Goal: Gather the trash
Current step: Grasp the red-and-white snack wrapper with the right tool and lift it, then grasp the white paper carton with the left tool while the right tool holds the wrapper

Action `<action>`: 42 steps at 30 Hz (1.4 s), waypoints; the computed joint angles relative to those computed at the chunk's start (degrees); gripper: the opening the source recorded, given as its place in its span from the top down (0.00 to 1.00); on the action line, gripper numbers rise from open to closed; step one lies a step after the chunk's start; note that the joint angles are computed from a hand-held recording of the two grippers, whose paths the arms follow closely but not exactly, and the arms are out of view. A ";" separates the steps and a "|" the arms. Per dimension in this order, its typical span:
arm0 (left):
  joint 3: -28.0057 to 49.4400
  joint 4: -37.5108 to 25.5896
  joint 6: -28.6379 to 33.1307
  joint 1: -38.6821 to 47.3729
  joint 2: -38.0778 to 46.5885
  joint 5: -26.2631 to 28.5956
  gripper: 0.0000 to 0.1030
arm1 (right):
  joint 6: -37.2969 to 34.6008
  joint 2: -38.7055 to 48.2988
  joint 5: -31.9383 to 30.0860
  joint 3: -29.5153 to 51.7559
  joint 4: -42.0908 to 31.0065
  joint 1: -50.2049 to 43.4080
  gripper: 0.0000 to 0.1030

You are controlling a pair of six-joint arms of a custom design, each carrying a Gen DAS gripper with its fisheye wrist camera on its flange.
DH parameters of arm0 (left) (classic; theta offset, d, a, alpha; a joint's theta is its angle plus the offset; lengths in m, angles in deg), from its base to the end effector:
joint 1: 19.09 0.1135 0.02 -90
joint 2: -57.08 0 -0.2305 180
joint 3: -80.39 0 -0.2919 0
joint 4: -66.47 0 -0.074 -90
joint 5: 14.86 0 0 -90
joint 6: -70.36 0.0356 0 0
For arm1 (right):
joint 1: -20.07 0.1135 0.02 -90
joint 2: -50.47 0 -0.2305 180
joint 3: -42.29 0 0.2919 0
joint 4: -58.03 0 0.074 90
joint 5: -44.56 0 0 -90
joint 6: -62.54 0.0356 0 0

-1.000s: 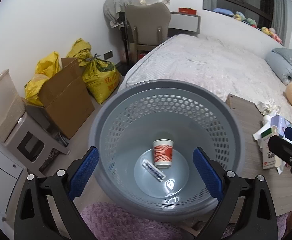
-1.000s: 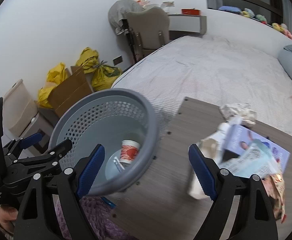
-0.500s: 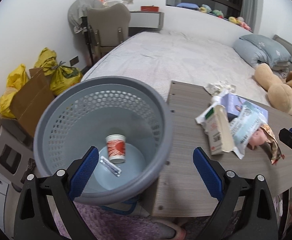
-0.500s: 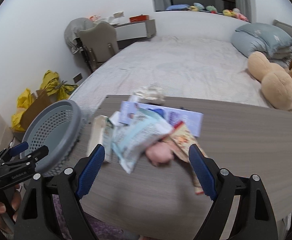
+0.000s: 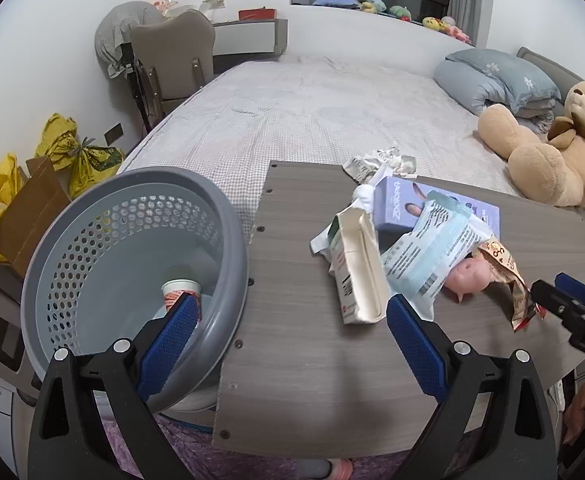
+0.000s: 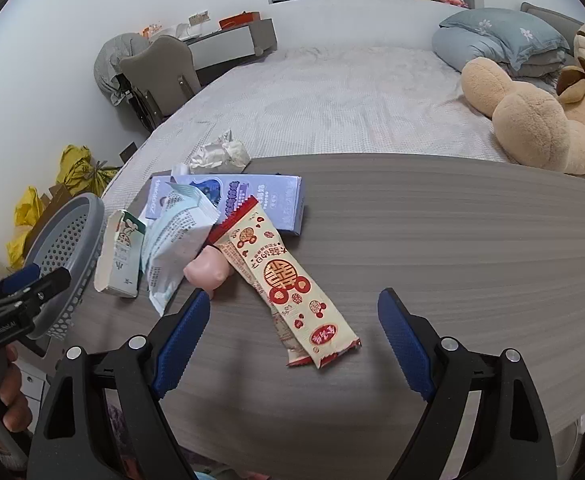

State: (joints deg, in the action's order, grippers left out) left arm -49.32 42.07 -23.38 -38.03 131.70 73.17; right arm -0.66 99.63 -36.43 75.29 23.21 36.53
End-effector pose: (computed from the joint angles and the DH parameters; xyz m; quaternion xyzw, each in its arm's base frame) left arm 0.2814 -0.0953 0.1331 0.1177 0.9283 -0.0535 0.3486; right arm 0.2110 0.0565 0.1218 0.1108 0.9335 0.0539 0.3368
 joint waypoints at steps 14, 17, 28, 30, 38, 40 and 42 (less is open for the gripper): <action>5.26 -1.99 -1.99 -2.95 6.26 -3.32 0.09 | -10.10 19.59 -1.40 6.84 9.39 -2.53 0.21; 5.58 -2.12 -1.99 -3.16 6.49 -3.70 0.09 | -10.73 20.22 -1.32 6.98 10.31 -2.55 0.25; 5.13 -2.15 -1.92 -3.56 5.98 -4.21 0.09 | -9.47 20.96 -2.29 7.86 9.28 -1.06 0.61; 4.71 -2.09 -2.05 -3.82 5.50 -4.30 0.09 | -8.55 19.61 -2.38 7.17 9.20 -0.84 0.66; 3.35 -2.32 -2.48 -4.04 3.85 -3.95 0.09 | -5.03 10.11 -2.67 2.30 7.97 -0.20 0.68; 3.19 -2.32 -2.52 -4.03 3.66 -3.74 0.09 | -4.48 7.49 -2.76 1.35 7.07 -0.38 0.68; 3.03 -2.29 -2.67 -4.33 3.60 -3.69 0.09 | -3.93 4.27 -2.71 0.06 5.90 -0.55 0.68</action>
State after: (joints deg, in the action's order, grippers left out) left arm -46.30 39.78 -26.04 -42.36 135.30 69.48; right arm -4.59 103.90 -39.14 75.34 29.12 35.99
